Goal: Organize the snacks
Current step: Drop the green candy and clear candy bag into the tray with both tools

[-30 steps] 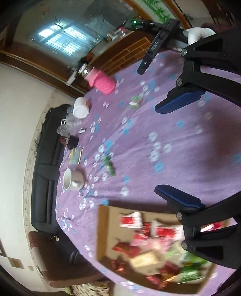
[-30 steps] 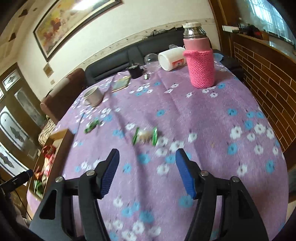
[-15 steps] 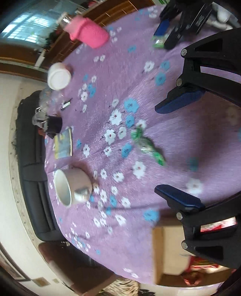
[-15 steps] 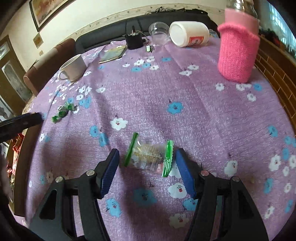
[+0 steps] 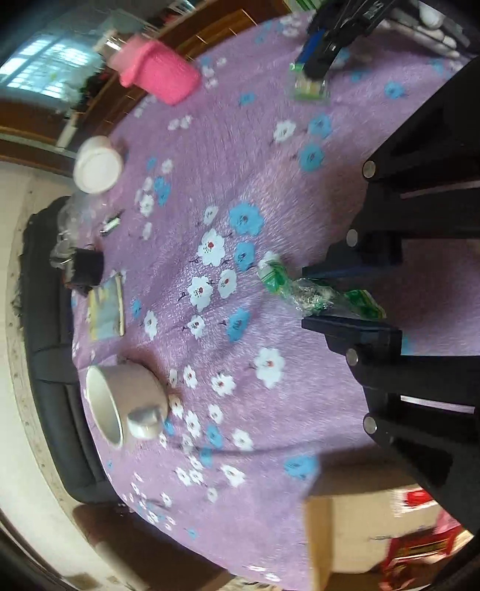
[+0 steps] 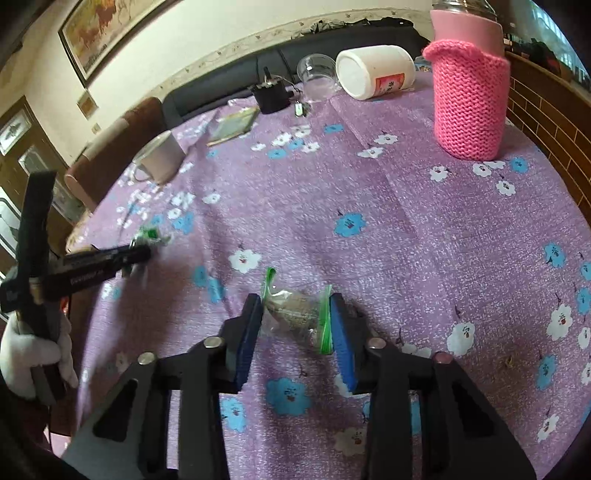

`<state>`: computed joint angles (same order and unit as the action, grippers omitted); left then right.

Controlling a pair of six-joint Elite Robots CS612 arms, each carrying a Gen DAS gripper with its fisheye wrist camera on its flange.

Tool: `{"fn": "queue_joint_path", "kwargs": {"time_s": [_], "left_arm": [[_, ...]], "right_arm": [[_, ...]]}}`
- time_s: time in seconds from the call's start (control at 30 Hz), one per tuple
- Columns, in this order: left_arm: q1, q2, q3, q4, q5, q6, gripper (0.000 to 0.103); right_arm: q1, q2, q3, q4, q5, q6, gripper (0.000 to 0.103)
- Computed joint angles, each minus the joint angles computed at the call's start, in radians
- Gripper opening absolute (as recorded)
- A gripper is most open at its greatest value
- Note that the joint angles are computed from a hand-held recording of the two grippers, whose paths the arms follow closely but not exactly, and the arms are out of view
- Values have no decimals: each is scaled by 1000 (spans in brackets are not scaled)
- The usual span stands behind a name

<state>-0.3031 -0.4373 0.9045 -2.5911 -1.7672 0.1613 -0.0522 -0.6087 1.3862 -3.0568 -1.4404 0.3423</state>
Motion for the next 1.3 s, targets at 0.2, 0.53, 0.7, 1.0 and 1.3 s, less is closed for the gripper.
{"fn": "queue_joint_path", "kwargs": {"time_s": [0.2,0.53,0.7,1.0,1.3], "left_arm": [[40,-107,197,-176,-138,-77,18],[115,-218,439,-450,-333,-227,18],[153,-219,488,-565,-357,-358,18],[207,-184,479,-582,-353,-477,18],[212,-136,343,-451,-246,-443,19]], "right_arm": [[-9,1,15,-62,70,21,12],[4,11,-10,-43,2,-15,64],[38,18,-40,58,-118,-100,37],[47,-50,75,-62,-82,-33,31],[123,-31,-66,30,198,-90,32]]}}
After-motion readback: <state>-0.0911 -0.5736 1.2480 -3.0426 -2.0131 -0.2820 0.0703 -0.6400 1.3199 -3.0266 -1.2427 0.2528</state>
